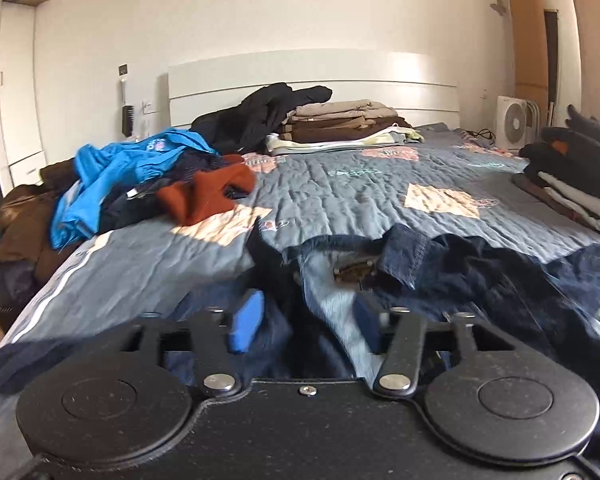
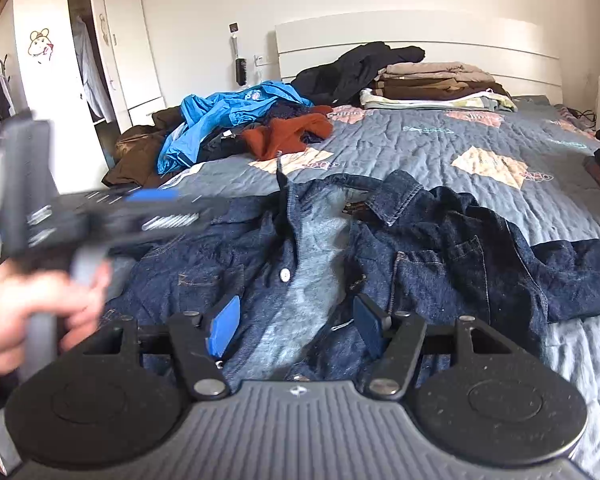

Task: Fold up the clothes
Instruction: 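Grasp the denim jacket collar edge with the left tool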

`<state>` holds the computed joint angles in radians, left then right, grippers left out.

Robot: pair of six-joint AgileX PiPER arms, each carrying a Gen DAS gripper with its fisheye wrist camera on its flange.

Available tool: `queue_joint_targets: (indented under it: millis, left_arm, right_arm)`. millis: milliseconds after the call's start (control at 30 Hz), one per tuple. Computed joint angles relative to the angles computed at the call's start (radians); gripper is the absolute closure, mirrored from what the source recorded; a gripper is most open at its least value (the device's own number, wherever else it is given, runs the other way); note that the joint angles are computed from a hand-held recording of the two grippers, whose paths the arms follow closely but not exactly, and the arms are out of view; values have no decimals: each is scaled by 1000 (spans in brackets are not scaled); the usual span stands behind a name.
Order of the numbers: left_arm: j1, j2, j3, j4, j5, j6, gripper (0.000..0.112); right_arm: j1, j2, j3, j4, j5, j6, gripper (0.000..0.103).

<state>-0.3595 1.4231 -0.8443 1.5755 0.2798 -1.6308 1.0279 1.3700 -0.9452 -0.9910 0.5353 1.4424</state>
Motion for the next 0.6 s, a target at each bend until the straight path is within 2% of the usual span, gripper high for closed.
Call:
queue_joint_targets:
  millis: [67, 133, 200, 300, 367, 400, 433, 467, 500, 600]
  left_arm:
    - [29, 113, -93, -44, -23, 43, 76]
    - [49, 209, -189, -225, -29, 219, 75]
    - [54, 297, -273, -330, -15, 332, 73]
    - [34, 421, -401, -430, 72, 461, 54]
    - [22, 501, -487, -470, 141, 512, 53]
    - [32, 525, -509, -489, 128, 525, 56]
    - [43, 547, -530, -508, 115, 538, 69]
    - [46, 562, -549, -529, 124, 549, 77]
    - [49, 575, -565, -553, 130, 563, 93]
    - [71, 572, -575, -689, 83, 671, 101]
  right_arm:
    - [-29, 12, 3, -16, -30, 27, 40]
    - [-69, 12, 25, -28, -94, 61, 40]
    - [-108, 14, 45, -27, -160, 79, 40]
    - [-141, 20, 61, -1, -206, 52, 40]
    - [-160, 19, 73, 10, -229, 46, 40]
    - [-169, 16, 81, 15, -241, 47, 40]
    - [-176, 13, 86, 16, -250, 55, 40]
    - [-183, 11, 91, 18, -255, 61, 40]
    - [-190, 8, 96, 22, -261, 65, 40]
    - [-205, -6, 113, 12, -282, 83, 40]
